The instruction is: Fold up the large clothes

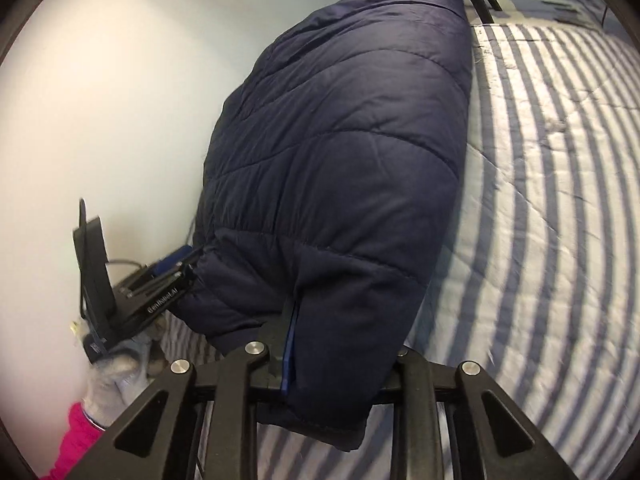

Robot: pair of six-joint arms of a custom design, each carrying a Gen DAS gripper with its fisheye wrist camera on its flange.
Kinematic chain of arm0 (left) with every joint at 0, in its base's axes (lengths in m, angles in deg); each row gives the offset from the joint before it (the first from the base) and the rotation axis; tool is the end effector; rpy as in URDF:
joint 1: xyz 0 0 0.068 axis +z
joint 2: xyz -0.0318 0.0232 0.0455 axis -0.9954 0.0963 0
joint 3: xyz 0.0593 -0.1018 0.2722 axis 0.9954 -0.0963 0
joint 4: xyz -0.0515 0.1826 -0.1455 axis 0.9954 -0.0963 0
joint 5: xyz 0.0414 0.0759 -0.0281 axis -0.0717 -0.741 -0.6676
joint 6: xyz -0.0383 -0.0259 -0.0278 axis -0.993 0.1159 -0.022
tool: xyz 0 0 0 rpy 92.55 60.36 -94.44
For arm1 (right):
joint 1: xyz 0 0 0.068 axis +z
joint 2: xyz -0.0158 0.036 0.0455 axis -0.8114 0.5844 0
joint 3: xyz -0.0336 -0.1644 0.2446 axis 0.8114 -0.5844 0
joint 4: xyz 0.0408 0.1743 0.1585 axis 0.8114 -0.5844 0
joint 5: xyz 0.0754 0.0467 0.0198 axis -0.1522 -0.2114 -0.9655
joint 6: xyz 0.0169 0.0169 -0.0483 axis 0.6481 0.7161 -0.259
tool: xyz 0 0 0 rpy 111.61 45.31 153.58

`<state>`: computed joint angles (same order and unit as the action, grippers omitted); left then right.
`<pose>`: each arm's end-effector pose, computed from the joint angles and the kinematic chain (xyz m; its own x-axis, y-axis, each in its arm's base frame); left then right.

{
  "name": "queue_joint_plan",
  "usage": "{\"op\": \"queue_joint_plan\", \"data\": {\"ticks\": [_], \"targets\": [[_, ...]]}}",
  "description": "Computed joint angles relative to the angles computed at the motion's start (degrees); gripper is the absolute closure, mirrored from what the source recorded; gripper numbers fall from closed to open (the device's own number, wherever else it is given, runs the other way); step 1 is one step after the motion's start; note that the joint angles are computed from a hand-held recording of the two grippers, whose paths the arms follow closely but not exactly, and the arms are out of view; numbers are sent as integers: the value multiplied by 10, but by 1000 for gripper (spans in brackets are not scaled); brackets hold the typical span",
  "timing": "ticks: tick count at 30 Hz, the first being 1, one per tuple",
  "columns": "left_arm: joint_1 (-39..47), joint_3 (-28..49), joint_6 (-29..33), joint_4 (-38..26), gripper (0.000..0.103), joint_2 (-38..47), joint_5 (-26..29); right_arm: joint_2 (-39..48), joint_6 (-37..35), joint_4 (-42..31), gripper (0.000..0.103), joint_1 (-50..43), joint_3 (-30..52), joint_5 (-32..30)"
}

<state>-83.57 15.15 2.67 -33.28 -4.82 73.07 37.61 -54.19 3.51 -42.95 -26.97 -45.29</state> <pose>0.1694 0.0121 0.2051 -0.8064 -0.2757 -0.5231 -0.3749 0.9225 0.0917 0.2765 0.0780 0.2208 -0.8863 -0.3133 -0.3411 -0.4594 0.6875 0.5623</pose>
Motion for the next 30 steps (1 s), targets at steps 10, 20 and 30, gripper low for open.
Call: {"op": "queue_joint_plan", "data": {"ticks": [10, 20, 30], "targets": [[-288, 3, -211, -152, 60, -84, -9, -96, -193, -194, 80, -140, -13, 58], [-483, 48, -335, -119, 60, 33, -26, -110, -321, -264, 79, -293, 1, 109], [-517, 108, -368, -231, 60, -79, -70, -164, -446, -324, 62, -358, 62, 92]]}}
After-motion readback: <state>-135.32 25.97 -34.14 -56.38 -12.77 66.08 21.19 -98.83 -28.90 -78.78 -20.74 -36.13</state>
